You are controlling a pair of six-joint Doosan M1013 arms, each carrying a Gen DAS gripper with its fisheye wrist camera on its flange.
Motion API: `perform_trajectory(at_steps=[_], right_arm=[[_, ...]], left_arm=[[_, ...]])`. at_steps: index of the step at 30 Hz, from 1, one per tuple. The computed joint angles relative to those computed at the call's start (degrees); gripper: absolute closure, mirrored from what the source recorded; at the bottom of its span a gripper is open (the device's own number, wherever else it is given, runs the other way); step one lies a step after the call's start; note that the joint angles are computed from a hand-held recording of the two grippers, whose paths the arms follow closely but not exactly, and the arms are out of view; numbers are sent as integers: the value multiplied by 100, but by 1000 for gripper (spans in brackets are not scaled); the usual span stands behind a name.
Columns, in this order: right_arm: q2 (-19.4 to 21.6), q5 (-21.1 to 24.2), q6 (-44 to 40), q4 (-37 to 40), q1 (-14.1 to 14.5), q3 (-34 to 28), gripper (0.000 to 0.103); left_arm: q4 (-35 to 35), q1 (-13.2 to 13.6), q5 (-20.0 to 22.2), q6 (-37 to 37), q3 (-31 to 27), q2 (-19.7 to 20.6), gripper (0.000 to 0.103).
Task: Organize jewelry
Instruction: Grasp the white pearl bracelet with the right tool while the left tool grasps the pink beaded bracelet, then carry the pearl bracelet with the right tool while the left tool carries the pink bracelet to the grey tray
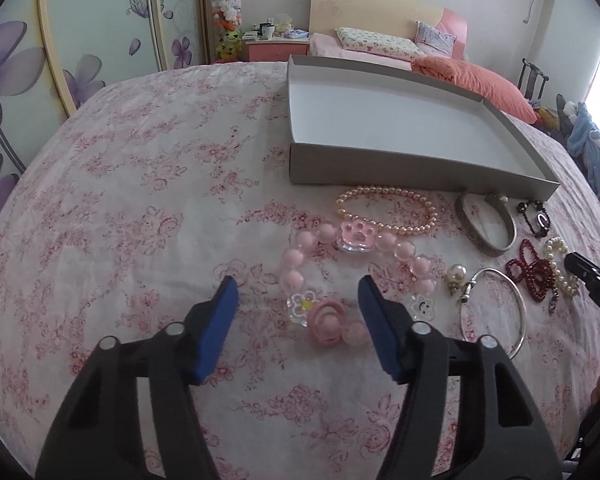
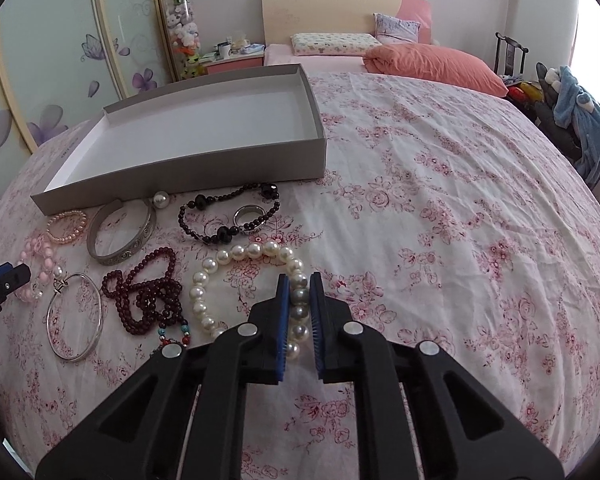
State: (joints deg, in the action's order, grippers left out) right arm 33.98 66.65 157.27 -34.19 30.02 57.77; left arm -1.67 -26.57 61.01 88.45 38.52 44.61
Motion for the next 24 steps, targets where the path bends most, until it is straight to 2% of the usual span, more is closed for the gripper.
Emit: perform_trajectory(at_steps=[4, 8, 9, 10, 11, 13, 18, 20, 24], right_arm=[[-8, 8, 27, -11, -1, 13, 91], [24, 78, -18, -31, 4, -41, 91], [24, 76, -23, -30, 2, -41, 91], [19, 63, -30, -26, -2, -31, 91], [10, 42, -25, -19, -6, -16, 92], [-13, -23, -11, -1, -17, 21, 92], [-122, -326, 85, 35, -41, 203, 93], [-178, -452, 173, -59, -23, 287, 93], [-282, -670, 355, -339, 30, 397, 93]], left_arm=[[42, -4, 101, -80, 54, -45, 39], [119, -34, -71, -83, 227, -125, 40], [148, -43, -111, -91, 243, -130, 42], [183, -54, -151, -85, 261, -138, 53], [214, -61, -185, -83, 277, -147, 69], [307, -65, -206, -160, 263, -140, 80], [-55, 26, -211, -35, 255, -144, 81], [-170, 50, -318, -13, 345, -197, 86], [-510, 117, -617, 110, 519, -331, 86]])
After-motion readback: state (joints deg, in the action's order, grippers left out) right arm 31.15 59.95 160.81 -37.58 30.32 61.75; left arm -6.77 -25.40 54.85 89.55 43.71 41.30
